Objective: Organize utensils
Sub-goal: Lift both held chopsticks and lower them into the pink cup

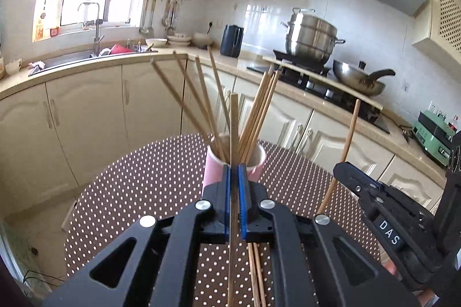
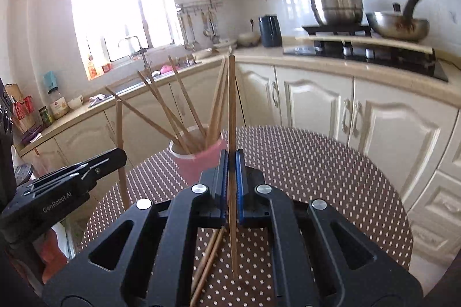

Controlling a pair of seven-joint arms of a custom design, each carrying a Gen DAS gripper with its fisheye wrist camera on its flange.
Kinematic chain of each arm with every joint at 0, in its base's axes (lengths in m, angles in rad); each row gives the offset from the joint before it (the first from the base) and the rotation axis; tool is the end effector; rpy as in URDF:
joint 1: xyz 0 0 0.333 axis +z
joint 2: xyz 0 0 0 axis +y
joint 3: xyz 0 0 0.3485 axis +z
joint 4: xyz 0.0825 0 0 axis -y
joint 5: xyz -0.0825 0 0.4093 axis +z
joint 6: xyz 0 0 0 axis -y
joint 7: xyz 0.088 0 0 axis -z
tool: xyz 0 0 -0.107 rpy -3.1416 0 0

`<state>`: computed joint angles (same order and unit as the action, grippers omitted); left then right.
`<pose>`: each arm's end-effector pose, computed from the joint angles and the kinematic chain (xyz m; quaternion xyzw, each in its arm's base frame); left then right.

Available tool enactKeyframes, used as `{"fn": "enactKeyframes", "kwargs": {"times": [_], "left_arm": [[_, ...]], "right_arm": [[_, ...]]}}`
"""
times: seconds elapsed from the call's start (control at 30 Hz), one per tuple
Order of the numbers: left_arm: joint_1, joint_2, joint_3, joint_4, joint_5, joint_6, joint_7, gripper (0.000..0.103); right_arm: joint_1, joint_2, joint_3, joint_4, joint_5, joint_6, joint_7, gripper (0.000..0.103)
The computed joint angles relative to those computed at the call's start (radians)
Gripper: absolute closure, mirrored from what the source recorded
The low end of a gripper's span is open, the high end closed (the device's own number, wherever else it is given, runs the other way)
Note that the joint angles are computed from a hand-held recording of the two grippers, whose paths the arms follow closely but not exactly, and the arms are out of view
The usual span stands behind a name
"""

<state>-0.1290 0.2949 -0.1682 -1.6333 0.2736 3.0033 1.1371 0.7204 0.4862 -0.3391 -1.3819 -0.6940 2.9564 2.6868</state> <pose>0.6943 -0.2139 0.6041 -0.5826 0.6285 -0.4395 0.2692 0.6759 0.3908 0.5838 -0.5908 0.5833 -0.2999 0.4699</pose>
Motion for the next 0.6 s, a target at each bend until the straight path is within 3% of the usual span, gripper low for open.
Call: {"fn": "enactKeyframes", "kwargs": {"times": [0.1,0.17,0.23,0.3,0.37,0.47,0.53,0.6], "left_arm": [[-0.068,-0.001,0.086,0.019,0.092,0.025,-0.102,0.097],[-0.089,0.014,0.113,0.051,0.134,0.036,-0.155,0.097],[-0.131,0.027,0.169,0.090,0.202,0.035,-0.242,0.097],[-0.142,0.042,0.189,0.135,0.245,0.036,-0.295,0.097],[-0.173,0.062,0.231,0.191,0.306,0.030,-0.370,0.097],[-0.173,0.074,0.239,0.248,0.359,0.023,-0.432,0.097],[-0.209,0.085,0.294,0.290,0.433,0.025,-0.524,0.097],[-0.210,0.099,0.298,0.334,0.475,0.019,-0.574,0.097]], "right_arm": [[0.013,0.010,-0.023,0.038,-0.022,-0.010,0.020,0.098],[0.020,0.031,-0.046,0.083,-0.042,-0.014,0.048,0.098],[-0.003,0.061,-0.024,0.153,-0.019,-0.053,0.032,0.098],[-0.026,0.085,-0.003,0.208,0.005,-0.066,0.015,0.098],[-0.019,0.113,-0.022,0.266,-0.002,-0.091,0.022,0.098],[-0.019,0.163,-0.034,0.376,-0.016,-0.165,0.021,0.098],[-0.045,0.195,-0.009,0.446,0.000,-0.171,0.000,0.098],[-0.061,0.235,-0.003,0.524,0.014,-0.187,-0.020,0.098]]}}
